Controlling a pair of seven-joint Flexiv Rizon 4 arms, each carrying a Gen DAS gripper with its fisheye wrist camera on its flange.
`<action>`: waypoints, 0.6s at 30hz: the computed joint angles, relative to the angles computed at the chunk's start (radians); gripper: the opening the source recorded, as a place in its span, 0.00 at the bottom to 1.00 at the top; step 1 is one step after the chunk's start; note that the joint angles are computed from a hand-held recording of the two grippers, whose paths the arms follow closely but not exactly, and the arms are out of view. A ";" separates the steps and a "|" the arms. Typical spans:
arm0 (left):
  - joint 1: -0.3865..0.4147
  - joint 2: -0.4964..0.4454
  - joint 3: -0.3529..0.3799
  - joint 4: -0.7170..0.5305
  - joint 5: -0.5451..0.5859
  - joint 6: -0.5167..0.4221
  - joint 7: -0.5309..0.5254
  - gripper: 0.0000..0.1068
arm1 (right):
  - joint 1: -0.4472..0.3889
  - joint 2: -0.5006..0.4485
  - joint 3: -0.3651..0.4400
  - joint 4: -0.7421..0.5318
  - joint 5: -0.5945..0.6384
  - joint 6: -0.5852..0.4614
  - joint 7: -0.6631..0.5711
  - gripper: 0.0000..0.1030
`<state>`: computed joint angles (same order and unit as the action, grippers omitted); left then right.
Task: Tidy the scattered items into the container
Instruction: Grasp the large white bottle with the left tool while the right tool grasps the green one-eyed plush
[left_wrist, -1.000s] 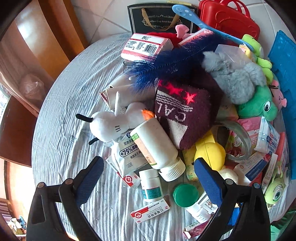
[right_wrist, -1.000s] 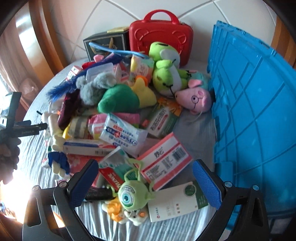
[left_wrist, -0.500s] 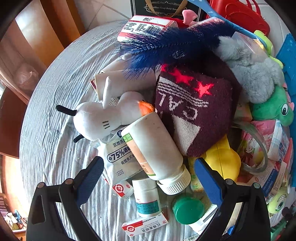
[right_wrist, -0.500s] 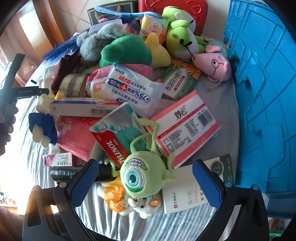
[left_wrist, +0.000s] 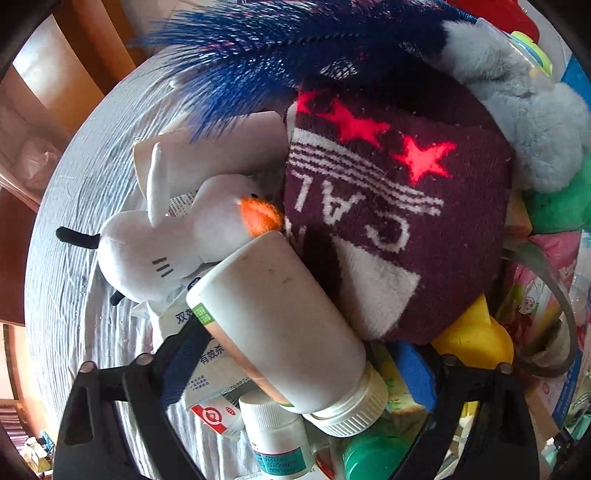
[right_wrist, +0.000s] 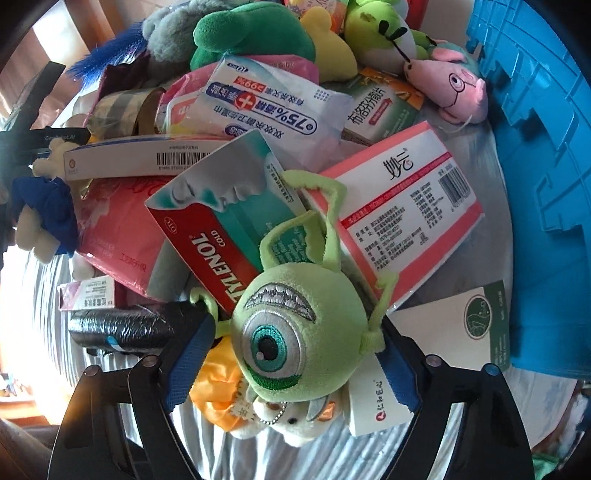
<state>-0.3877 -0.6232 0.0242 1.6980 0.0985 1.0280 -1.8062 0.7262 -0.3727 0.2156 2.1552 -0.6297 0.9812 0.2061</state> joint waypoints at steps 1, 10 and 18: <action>0.010 0.005 -0.011 0.010 -0.007 0.009 0.015 0.72 | -0.001 0.002 0.000 -0.001 0.001 -0.001 0.000 0.75; 0.065 0.066 -0.052 0.094 -0.092 0.065 0.086 0.53 | 0.000 0.034 0.008 0.004 -0.004 -0.017 0.020 0.59; 0.087 0.114 -0.051 0.136 -0.124 0.089 0.112 0.49 | 0.008 0.057 0.018 0.002 -0.021 -0.047 0.052 0.59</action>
<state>-0.3005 -0.5091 -0.0268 1.8337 -0.0254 1.1170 -1.6944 0.7341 -0.3158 0.2339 2.1568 -0.6505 0.9347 0.2584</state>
